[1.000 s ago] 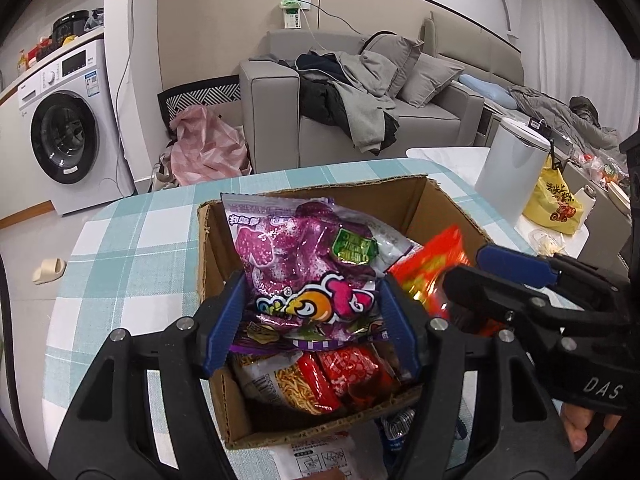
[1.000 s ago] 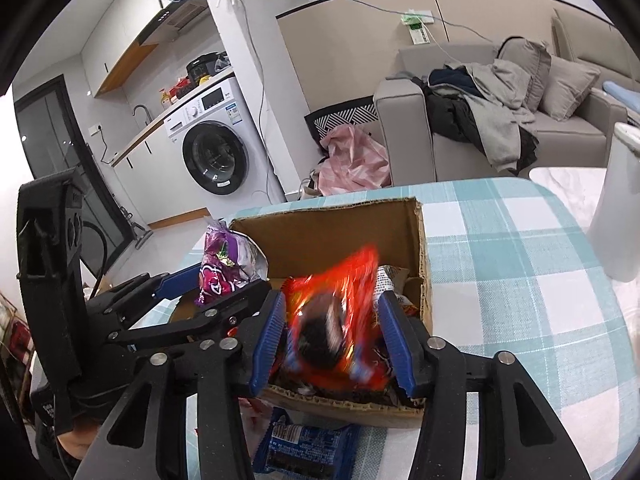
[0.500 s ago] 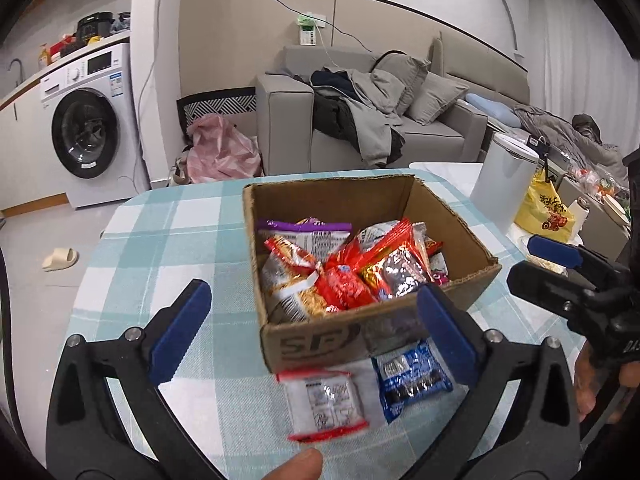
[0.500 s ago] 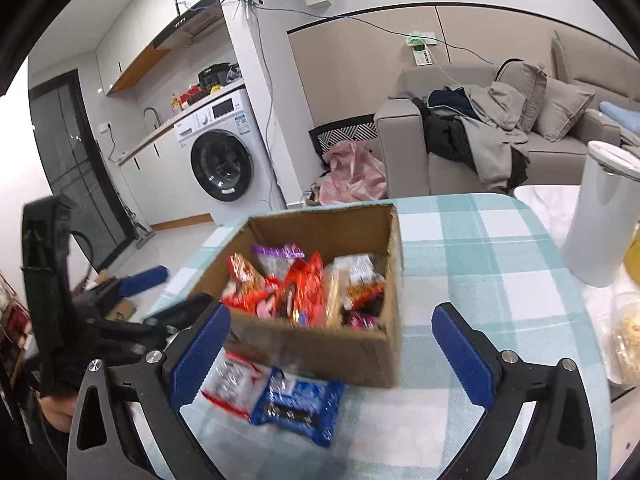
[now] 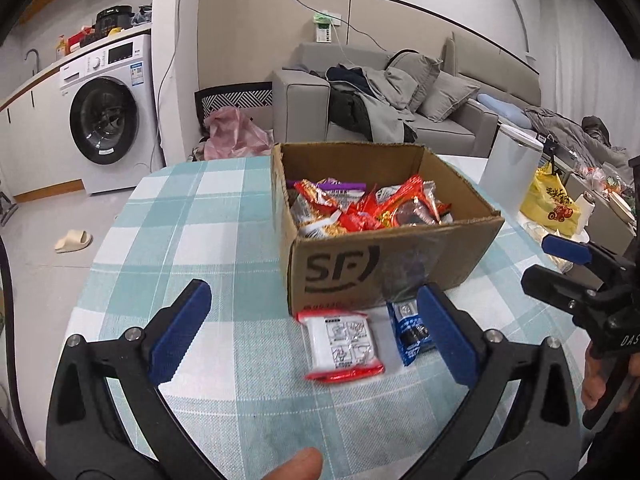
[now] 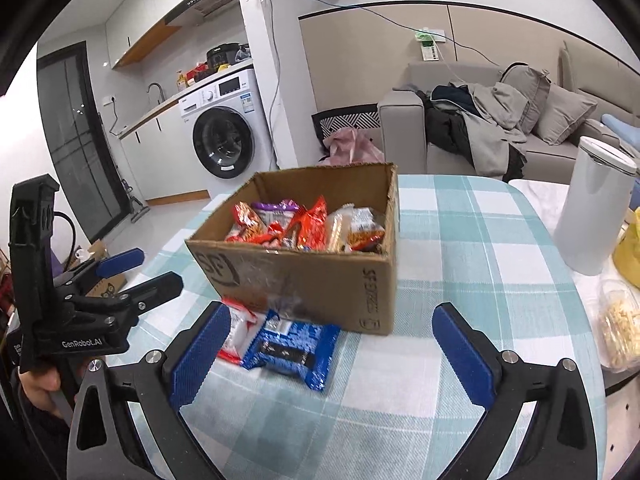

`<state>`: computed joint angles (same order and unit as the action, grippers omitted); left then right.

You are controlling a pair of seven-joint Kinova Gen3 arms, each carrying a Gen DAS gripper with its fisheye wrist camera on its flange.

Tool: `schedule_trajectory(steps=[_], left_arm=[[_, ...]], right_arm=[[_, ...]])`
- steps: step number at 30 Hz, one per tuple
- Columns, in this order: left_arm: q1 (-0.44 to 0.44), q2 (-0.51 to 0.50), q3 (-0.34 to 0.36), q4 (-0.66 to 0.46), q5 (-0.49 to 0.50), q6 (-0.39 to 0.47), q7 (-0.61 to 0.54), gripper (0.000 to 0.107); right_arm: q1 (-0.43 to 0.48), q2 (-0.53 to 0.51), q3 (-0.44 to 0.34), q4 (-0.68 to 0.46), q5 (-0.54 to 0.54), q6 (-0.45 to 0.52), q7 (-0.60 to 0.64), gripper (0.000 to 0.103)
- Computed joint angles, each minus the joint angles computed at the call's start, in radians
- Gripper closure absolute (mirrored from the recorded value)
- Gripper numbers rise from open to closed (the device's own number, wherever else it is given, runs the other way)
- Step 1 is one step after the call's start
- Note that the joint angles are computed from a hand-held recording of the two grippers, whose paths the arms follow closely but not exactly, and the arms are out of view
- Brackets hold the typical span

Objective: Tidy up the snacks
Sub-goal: 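Open both tools to drop the candy bag and cookie pack into the box, then move the left tool to the white-red pack while the right approaches the blue bar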

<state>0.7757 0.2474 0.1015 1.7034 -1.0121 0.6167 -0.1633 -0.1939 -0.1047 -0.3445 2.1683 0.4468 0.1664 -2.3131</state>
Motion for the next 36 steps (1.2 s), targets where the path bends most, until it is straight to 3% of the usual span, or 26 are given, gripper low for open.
schedule_trajectory(steps=[13,20,36], left_arm=[[0.006,0.006,-0.003,0.068,-0.090,-0.033,0.114,0.005],[0.017,0.025,-0.015,0.080,-0.126,-0.036,0.151,0.005],[0.026,0.072,-0.042,0.058,-0.039,-0.058,0.057,0.005]], right_arm=[[-0.023,0.044,0.008,0.002,0.100,0.005,-0.100,0.000],[-0.119,0.088,0.089,-0.007,0.096,0.021,-0.104,0.000],[-0.262,0.197,0.205,-0.098,-0.103,0.135,0.080,0.000]])
